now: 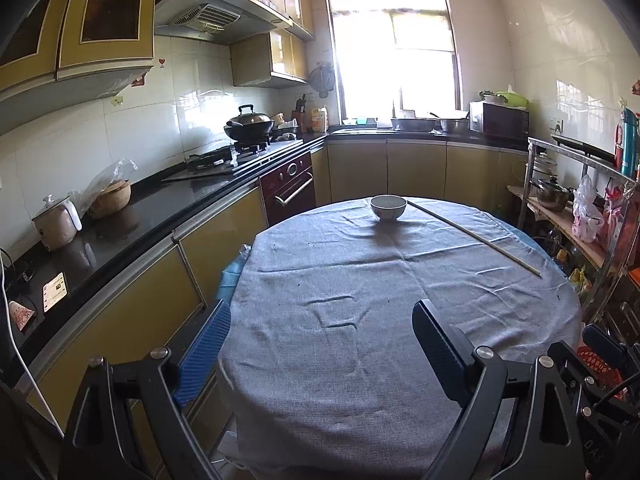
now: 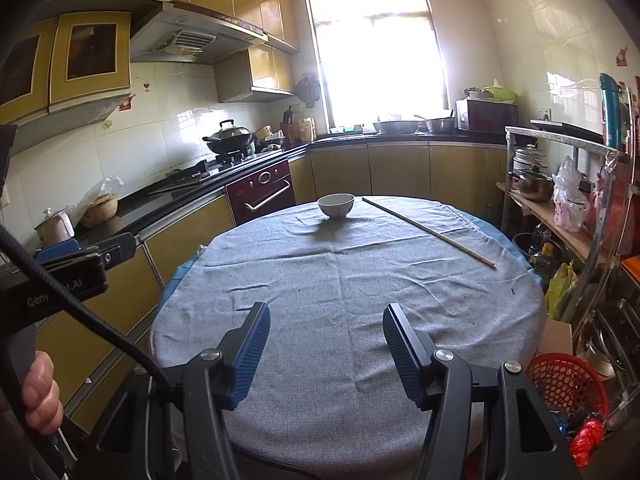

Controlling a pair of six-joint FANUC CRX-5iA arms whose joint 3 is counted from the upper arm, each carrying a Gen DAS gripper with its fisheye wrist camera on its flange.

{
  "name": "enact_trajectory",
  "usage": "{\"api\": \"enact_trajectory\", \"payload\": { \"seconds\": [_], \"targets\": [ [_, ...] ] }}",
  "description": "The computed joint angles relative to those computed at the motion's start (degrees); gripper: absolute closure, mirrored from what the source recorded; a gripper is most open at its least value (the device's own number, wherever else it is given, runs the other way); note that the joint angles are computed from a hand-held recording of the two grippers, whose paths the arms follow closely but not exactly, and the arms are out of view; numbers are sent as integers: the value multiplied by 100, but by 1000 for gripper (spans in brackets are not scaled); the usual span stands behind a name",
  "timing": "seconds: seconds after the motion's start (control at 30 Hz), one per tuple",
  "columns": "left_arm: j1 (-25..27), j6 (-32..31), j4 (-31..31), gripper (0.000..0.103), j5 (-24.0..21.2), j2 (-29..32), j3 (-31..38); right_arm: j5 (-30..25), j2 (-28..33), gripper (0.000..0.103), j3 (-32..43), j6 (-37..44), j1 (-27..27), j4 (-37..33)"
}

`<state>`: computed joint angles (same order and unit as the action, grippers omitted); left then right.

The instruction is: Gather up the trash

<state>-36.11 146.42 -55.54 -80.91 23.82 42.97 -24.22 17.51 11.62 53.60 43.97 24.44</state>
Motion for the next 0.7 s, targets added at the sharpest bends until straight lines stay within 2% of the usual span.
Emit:
{"api": "enact_trajectory", "payload": {
  "seconds": [0.7],
  "targets": [
    [-17, -27, 19, 11, -31, 52, 44, 139, -98, 40, -245, -379, -44, 354]
  ]
}}
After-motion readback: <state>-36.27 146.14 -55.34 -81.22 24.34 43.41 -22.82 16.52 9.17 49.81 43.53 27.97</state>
